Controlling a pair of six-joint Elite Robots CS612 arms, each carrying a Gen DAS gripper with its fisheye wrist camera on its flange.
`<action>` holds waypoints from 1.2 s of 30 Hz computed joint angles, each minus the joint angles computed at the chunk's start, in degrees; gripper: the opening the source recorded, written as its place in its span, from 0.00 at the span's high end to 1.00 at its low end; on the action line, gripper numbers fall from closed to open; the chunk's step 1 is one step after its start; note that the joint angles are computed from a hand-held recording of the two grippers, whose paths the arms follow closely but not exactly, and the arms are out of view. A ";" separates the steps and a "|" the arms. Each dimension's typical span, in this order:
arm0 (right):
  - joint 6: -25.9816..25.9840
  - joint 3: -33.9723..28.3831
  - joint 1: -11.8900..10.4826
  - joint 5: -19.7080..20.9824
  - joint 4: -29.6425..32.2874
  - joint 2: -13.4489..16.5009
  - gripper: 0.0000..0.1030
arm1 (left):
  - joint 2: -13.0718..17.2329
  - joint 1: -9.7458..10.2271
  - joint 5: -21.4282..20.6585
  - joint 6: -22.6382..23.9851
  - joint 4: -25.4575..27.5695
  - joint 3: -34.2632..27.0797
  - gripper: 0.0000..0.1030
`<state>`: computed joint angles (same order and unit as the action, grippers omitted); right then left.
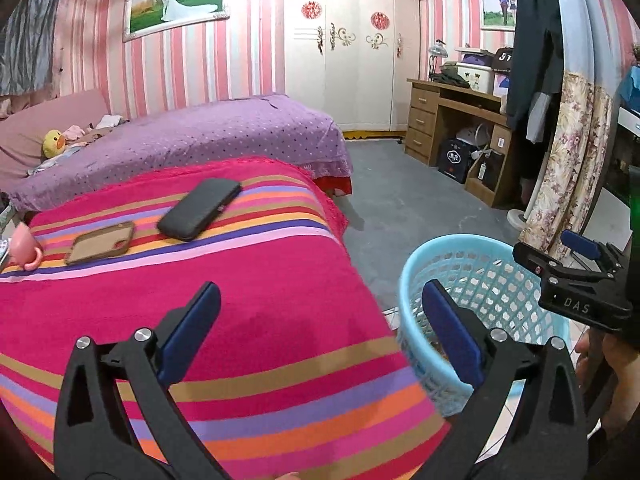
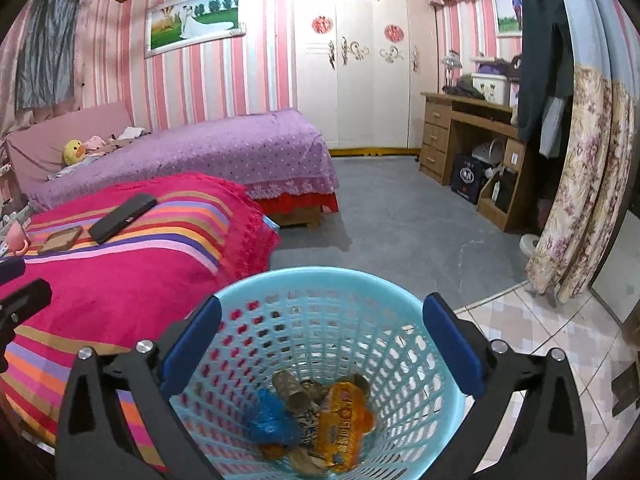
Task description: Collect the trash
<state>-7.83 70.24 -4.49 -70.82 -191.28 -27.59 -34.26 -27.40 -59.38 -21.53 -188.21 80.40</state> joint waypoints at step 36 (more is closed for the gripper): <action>-1.16 22.87 6.12 2.87 -21.04 -8.60 0.04 | -6.63 -0.63 11.49 0.53 -23.36 24.36 0.05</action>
